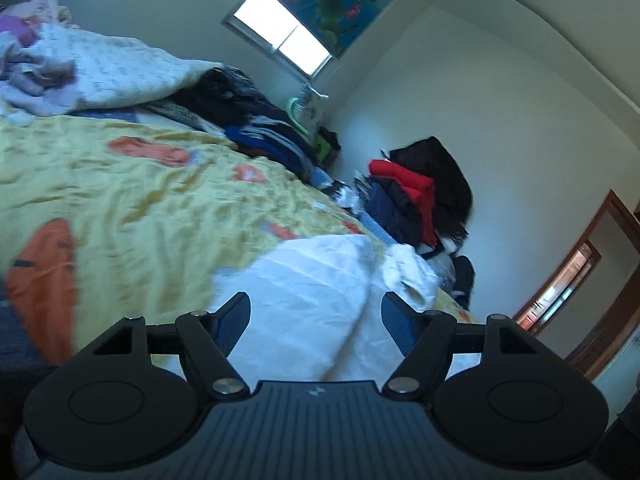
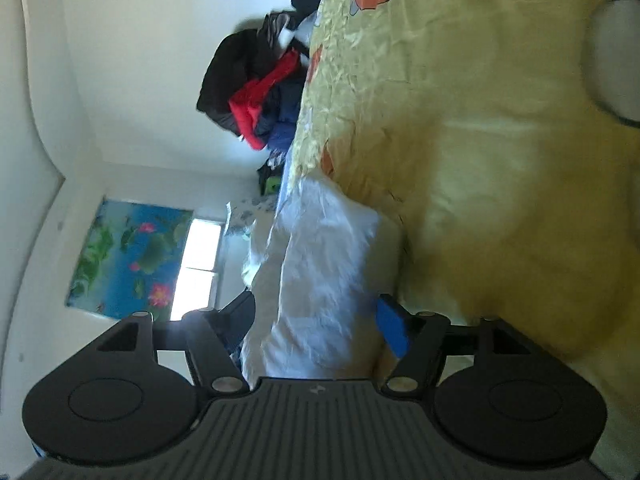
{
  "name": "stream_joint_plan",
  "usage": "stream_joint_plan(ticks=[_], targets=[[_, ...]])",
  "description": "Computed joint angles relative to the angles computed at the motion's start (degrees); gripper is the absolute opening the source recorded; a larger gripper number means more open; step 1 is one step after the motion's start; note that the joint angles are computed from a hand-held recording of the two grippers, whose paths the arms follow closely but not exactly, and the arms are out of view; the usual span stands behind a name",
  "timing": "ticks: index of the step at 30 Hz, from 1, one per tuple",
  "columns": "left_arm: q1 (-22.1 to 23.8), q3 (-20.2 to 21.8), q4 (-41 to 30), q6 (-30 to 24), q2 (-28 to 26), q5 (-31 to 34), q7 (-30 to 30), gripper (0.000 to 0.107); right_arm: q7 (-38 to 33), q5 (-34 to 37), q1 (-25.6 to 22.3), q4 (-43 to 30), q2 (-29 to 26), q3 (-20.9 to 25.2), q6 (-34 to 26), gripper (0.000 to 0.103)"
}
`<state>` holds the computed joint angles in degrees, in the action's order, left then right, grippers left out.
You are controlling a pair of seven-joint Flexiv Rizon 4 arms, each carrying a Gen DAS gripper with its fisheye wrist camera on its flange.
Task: Fold small clothes
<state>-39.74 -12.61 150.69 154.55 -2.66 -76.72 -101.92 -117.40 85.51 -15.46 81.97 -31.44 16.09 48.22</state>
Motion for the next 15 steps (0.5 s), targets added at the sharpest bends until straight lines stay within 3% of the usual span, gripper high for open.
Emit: stream_joint_plan(ticks=[2, 3, 9, 12, 15], targets=[[2.65, 1.32, -2.60, -2.91, -1.49, 6.63, 1.80, 0.072, 1.81, -5.52, 4.58, -1.89, -0.64, -1.37, 4.24, 0.040], [3.75, 1.56, -4.64, -4.22, -2.84, 8.48, 3.50, 0.072, 1.90, -8.55, 6.48, -2.42, -0.85, -1.65, 6.33, 0.022], [8.75, 3.36, -14.72, -13.55, -10.90, 18.24, 11.43, 0.072, -0.33, -23.44, 12.85, -5.28, -0.37, -3.43, 20.15, 0.016], [9.42, 4.04, -18.49, -17.94, -14.21, 17.86, 15.12, 0.072, -3.50, -31.27, 15.82, -6.79, -0.32, -5.23, 28.87, 0.014], [8.37, 4.68, -21.45, -19.54, -17.24, 14.84, 19.13, 0.072, -4.90, -41.37, 21.37, -5.60, -1.15, -10.31, 40.57, 0.010]])
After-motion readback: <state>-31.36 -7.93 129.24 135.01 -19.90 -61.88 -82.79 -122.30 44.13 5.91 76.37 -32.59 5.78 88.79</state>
